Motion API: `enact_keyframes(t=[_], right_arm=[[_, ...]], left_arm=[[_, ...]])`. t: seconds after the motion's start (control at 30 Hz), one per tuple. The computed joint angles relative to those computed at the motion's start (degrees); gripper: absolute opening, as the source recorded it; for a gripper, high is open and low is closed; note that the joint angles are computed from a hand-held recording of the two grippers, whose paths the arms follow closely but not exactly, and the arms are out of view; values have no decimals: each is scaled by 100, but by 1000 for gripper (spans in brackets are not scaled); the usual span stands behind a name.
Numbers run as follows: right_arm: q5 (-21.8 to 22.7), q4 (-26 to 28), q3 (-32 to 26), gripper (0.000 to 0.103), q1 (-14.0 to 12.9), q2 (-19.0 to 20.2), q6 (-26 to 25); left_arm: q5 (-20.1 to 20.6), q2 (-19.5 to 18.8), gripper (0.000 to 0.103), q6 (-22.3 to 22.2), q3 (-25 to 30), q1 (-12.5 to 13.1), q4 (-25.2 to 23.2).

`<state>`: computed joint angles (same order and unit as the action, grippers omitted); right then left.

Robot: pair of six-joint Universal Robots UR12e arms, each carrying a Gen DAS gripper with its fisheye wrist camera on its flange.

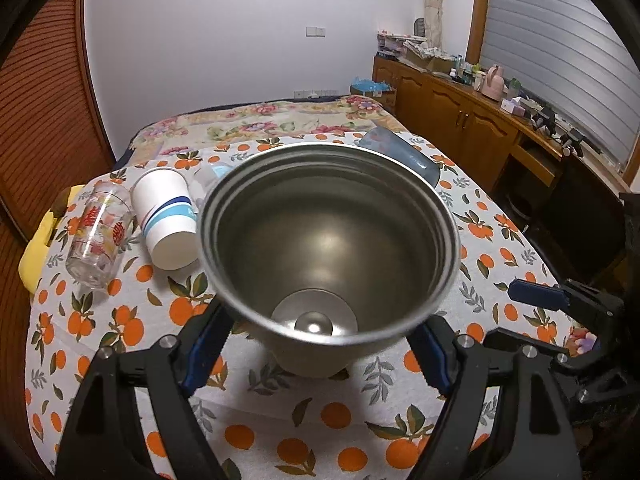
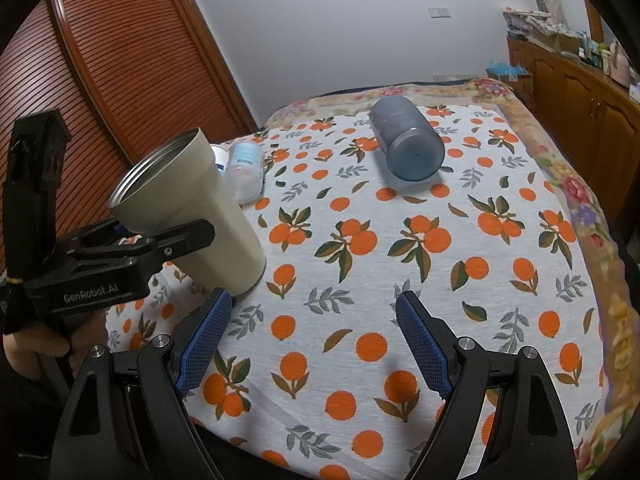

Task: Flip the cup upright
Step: 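Lower the upright tumbler onto the bed and open the left tool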

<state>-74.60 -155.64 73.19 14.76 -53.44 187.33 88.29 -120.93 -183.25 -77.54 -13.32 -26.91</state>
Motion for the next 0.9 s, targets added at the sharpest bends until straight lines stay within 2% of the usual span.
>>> enact_keyframes(t=[0.3, 0.53, 0.67, 0.77, 0.9], right_arm=[[-229, -579, 57, 89, 126, -5, 43], [-787, -1234, 276, 91, 261, -86, 124], [-1041, -1580, 382, 93, 325, -120, 116], [-1214, -1839, 439, 97, 371, -127, 149], [-1411, -2174, 519, 103, 418, -141, 154]], left_arm=[[264, 247, 84, 108, -502, -11, 771], [388, 510, 87, -4, -978, 62, 1359], [476, 636, 92, -3, -1234, 101, 1790], [592, 703, 101, -27, -1383, 120, 2103], [765, 770, 103, 16, -1500, 114, 2372]])
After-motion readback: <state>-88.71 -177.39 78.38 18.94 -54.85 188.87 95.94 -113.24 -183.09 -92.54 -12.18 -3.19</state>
